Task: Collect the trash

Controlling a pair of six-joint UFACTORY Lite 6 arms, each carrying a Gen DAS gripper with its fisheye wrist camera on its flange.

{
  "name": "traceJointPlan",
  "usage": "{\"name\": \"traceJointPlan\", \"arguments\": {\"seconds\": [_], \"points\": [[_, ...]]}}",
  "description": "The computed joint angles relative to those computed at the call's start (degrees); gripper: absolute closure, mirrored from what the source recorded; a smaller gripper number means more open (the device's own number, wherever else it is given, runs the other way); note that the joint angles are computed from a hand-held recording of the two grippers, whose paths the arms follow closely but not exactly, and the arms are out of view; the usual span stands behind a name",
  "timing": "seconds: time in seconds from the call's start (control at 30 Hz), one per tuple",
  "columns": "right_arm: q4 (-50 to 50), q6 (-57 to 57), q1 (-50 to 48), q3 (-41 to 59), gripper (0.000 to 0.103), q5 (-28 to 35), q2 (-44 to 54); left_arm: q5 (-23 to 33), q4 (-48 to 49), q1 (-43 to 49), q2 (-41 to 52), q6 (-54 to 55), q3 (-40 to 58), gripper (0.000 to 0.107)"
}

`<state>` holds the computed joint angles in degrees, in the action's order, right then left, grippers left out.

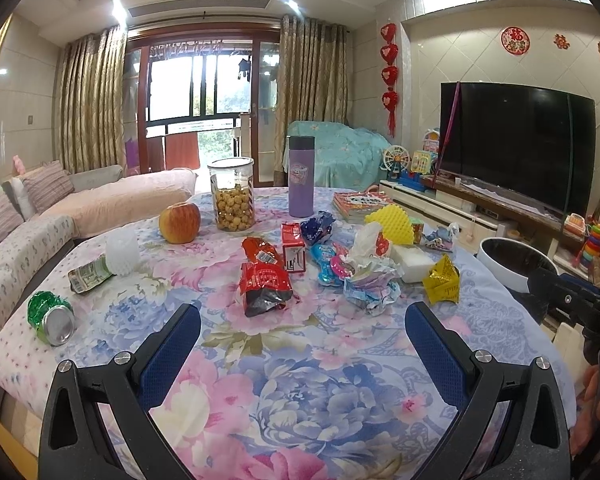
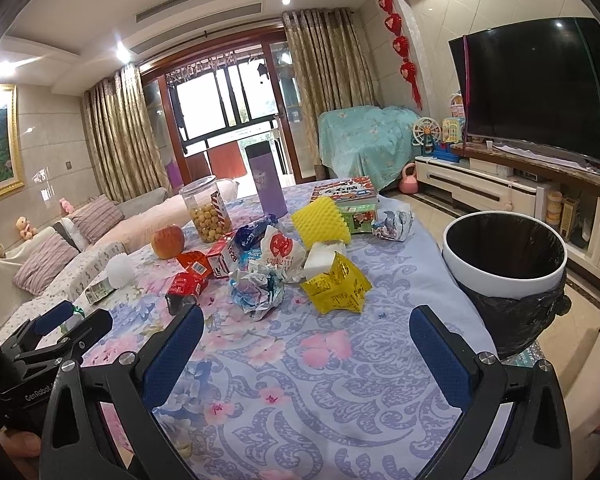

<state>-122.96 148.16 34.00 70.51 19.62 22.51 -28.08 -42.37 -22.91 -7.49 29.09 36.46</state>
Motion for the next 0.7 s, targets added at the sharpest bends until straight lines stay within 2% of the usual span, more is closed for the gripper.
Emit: {"name": "traceJointPlan", "arguments": {"seconds": [0.37, 0.7], "points": [[-0.1, 0.3, 0.4, 0.6, 0.0, -0.1, 0.3, 0.3, 0.4, 0.2, 0.5, -0.4, 0.1, 0.004], [-1.8, 1.0, 1.1, 4.4, 0.0, -2.4, 4.2, 4.3, 7.2, 5.9, 3.4, -6.9, 2.5, 0.005]]}}
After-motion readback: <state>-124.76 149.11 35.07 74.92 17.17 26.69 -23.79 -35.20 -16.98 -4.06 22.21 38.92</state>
